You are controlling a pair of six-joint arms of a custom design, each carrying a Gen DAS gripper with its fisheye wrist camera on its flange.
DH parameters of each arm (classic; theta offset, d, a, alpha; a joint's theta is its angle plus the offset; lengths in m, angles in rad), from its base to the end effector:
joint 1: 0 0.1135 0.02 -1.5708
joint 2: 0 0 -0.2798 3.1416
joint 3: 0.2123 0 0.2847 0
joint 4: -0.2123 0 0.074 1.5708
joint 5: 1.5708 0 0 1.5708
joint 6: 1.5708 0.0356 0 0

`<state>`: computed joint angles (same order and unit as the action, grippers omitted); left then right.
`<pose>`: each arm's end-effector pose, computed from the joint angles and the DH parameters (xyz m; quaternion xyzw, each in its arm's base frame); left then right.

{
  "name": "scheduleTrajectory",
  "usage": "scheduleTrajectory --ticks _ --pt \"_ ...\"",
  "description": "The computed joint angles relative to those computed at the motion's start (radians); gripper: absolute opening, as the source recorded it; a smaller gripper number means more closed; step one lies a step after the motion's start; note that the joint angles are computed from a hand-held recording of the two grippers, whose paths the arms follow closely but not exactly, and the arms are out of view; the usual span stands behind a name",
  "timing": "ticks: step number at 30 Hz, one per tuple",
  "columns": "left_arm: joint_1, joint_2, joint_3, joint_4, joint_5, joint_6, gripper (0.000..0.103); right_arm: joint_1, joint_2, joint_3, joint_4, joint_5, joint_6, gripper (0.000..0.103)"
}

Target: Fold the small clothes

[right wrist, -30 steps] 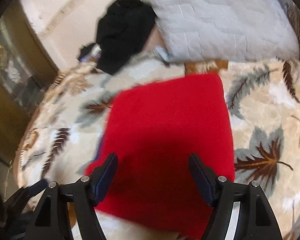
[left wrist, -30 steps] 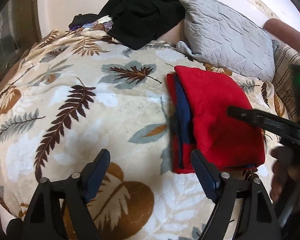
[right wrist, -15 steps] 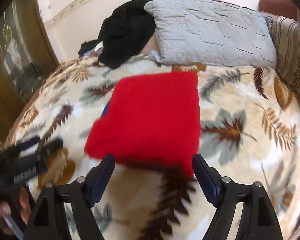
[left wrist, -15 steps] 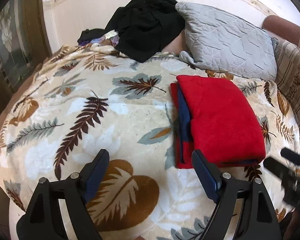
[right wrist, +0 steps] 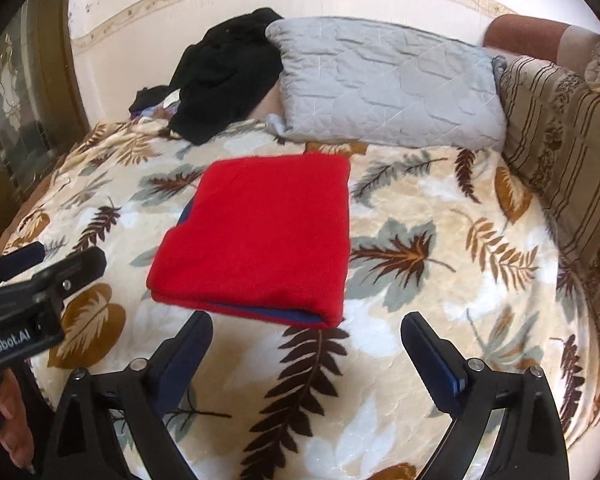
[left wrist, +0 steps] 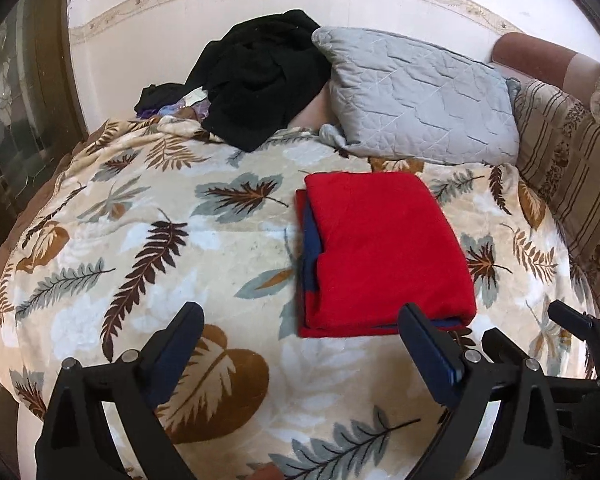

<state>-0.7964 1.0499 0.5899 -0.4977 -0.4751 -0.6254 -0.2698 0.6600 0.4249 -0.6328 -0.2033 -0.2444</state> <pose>0.1638 -0.1441 0.2000 0.0084 0.9293 -0.0214 0.3686 0.1503 -0.0341 0.1955 -0.0231 0.9344 0.0051 0.3555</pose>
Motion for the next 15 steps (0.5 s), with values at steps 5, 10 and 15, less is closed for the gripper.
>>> scheduleTrajectory --ticks 5,10,15 --pt "-0.015 0.02 0.019 -0.013 -0.021 -0.021 0.098 0.021 -0.005 0.014 0.001 0.021 0.008 0.097" --pt "-0.032 0.021 0.022 -0.003 -0.051 -0.028 0.098 0.049 0.011 0.022 0.011 0.047 0.015 0.097" --pt "-0.02 0.027 0.027 0.003 -0.036 -0.02 0.097 0.076 0.033 0.03 0.032 0.076 0.023 0.097"
